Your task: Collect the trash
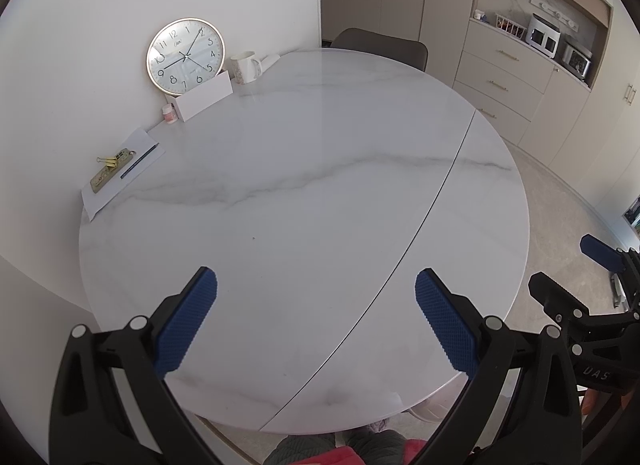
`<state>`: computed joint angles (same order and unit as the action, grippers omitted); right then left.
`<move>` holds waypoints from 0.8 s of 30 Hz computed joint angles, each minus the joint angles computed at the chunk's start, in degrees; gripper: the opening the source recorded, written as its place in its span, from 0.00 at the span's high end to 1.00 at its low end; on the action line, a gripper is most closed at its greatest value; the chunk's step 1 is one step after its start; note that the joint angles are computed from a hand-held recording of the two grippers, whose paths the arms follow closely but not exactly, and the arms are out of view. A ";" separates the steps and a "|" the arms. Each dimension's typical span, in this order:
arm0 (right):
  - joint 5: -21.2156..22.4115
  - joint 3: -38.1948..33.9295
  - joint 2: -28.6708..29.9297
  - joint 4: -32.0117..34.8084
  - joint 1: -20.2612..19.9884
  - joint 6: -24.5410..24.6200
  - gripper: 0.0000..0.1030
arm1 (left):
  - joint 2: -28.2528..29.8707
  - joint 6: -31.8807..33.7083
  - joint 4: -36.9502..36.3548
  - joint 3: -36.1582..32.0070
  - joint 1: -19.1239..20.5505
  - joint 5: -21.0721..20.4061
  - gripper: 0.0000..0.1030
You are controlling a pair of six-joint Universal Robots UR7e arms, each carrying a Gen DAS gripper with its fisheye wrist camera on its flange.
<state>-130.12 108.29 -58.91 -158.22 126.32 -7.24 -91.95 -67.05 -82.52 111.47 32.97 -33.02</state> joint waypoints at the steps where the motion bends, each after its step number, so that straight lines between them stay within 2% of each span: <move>1: -0.03 0.12 -0.07 -0.01 -0.06 -0.01 0.02 | -0.05 0.09 -0.03 0.00 0.02 -0.05 0.08; 17: -0.03 0.28 -0.19 0.42 -0.26 -0.06 0.02 | -1.18 1.57 -2.61 0.89 0.81 0.04 0.08; 21: 0.08 0.40 -0.24 0.44 -0.36 -0.23 0.02 | -0.63 -0.59 0.61 0.47 0.25 1.78 0.08; 24: 0.10 0.36 -0.14 0.37 -0.38 -0.39 0.02 | -0.76 -0.03 -0.37 0.51 0.32 1.35 0.08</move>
<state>-130.02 108.65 -59.06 -157.86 125.94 -7.64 -92.70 -67.08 -82.89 111.99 33.30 -31.67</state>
